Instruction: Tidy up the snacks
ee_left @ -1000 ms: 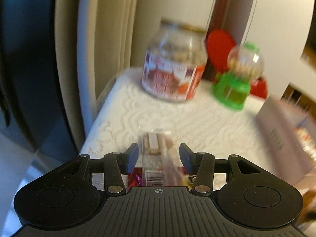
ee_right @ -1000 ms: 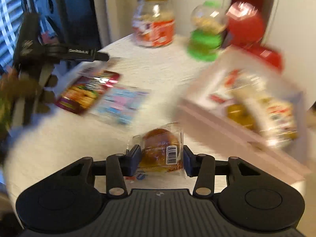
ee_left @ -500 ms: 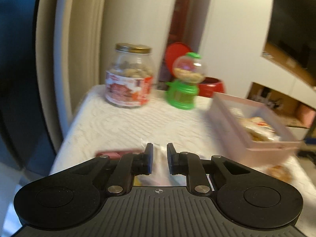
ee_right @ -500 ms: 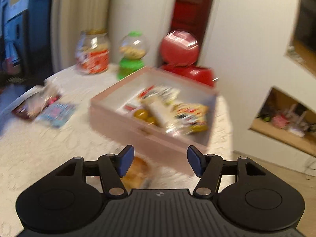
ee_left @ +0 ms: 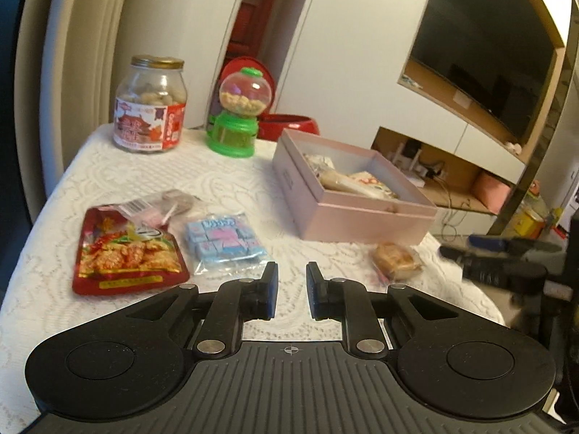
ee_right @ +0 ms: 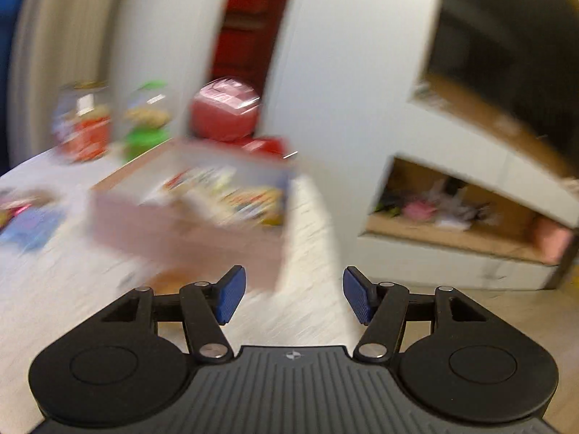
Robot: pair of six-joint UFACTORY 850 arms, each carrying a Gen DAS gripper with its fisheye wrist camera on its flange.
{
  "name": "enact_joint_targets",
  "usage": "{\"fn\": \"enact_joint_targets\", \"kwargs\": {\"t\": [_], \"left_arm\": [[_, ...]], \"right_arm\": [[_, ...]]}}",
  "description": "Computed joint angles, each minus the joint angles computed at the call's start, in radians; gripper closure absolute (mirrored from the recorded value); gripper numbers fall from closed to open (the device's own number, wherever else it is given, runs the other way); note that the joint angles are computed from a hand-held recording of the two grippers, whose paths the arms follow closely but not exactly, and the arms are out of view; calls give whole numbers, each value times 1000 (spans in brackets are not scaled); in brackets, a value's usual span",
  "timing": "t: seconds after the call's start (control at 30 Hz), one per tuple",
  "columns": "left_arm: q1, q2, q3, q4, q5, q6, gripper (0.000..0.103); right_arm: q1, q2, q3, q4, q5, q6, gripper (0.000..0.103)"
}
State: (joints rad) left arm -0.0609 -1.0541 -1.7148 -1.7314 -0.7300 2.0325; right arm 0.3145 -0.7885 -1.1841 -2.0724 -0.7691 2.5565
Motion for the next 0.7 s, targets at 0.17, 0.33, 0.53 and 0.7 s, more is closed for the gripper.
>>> {"fn": "enact_joint_targets", "kwargs": {"t": [0.17,0.33,0.53,0.7], "left_arm": [[-24,-44,-69,-48,77,-54,82],[-77,-135,-231,-84,260,-91,80],[-107,-237,-401,-46,431,-150,77],[-94,-301,-509,130,403,-389,70]], "right_arm": [[-28,-4,-14,-270,159,249,34],[-27,-50,-63,-224,162,202,34],[-92,-66,-130,-331,306,314,25],[-135,-112,-208,-441,414,506,24]]}}
